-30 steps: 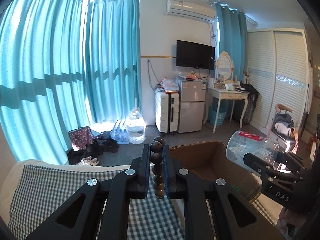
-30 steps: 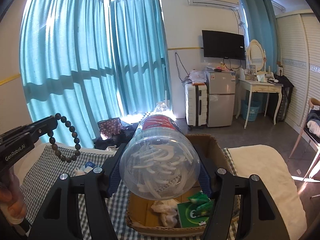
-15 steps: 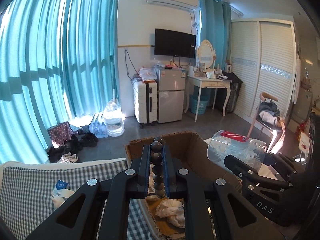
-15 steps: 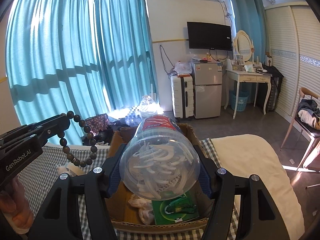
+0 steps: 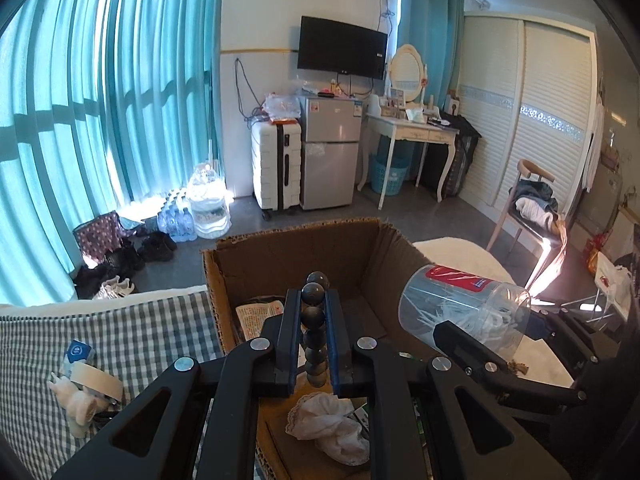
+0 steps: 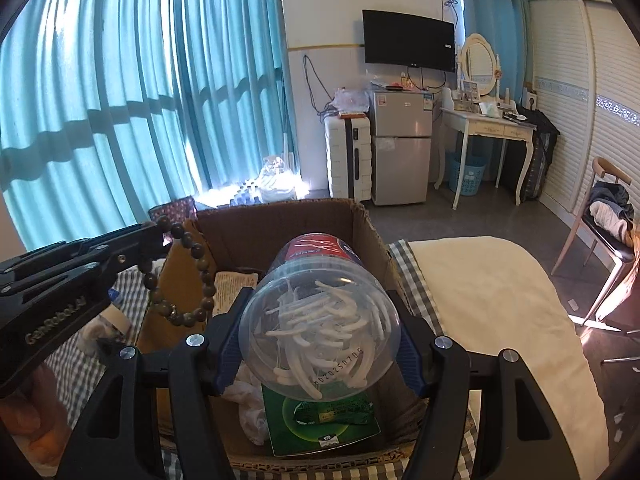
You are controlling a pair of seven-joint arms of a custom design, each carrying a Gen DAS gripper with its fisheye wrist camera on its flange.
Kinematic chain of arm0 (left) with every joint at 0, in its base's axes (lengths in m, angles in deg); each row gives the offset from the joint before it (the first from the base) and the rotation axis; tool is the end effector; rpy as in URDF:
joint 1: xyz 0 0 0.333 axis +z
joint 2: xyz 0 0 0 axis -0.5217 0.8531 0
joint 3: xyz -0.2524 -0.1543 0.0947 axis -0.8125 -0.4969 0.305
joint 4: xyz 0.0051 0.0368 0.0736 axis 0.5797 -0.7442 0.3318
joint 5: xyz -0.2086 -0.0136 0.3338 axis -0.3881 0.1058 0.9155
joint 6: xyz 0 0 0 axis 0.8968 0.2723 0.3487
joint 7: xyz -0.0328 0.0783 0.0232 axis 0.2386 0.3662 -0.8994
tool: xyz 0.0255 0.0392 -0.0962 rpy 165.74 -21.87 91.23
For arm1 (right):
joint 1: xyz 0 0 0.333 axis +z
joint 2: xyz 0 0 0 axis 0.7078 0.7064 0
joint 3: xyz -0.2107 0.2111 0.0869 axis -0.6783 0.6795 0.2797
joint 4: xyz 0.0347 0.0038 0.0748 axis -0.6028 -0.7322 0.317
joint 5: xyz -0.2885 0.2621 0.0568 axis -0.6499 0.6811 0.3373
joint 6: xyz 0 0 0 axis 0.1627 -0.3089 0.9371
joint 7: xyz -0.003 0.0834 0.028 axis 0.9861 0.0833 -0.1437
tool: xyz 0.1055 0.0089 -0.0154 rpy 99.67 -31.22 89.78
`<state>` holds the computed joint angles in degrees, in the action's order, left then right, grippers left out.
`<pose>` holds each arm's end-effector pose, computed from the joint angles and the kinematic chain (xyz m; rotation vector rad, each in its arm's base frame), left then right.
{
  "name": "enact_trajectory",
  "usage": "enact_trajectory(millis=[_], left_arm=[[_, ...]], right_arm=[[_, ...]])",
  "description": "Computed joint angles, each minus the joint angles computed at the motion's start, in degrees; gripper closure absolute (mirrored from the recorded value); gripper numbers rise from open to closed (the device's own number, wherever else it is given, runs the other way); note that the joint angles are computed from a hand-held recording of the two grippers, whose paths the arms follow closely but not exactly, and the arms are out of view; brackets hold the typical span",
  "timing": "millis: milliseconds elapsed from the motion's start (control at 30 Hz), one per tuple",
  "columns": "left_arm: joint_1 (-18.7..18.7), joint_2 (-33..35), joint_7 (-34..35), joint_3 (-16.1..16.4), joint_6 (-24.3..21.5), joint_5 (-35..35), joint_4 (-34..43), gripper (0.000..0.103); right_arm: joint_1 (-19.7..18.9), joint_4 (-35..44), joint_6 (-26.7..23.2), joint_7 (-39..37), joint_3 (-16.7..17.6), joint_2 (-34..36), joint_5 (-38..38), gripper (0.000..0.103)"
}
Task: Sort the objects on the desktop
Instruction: 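Carry the bead bracelet and floss jar over the cardboard box, then open both grippers to drop the bracelet and floss jar inside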
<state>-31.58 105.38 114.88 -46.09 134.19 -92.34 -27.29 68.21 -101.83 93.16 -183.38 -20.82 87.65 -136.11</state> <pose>0.7137 -0.2313 0.4500 -1.0977 2.2858 -1.2017 0.6034 0.2486 0.4319 -1.2583 2.0006 -1.0064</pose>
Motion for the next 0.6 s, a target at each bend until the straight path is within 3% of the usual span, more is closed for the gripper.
enact_trajectory(millis=[200, 333, 433, 600], left_arm=[[-4.15, 5.11, -5.42, 4.85, -6.06, 6.06, 6.47, 0.092], [-5.35, 7.74, -8.16, 6.12, -8.87, 8.91, 10.24, 0.092], [-5.78, 9.19, -9.97, 6.54, -11.57, 10.27, 12.91, 0.092], [-6.01, 9.02, -11.70, 6.88, -11.37, 11.34, 12.78, 0.085]], right_arm=[[-1.45, 2.30, 3.13, -5.61, -0.70, 4.30, 5.95, 0.040], [-1.26, 4.18, 3.18, -13.01, -1.50, 7.22, 12.27, 0.040], [-0.25, 4.34, 3.64, -14.49, -2.83, 7.42, 14.12, 0.040], [1.12, 5.21, 1.49, -18.80, -3.26, 8.03, 17.14, 0.040]])
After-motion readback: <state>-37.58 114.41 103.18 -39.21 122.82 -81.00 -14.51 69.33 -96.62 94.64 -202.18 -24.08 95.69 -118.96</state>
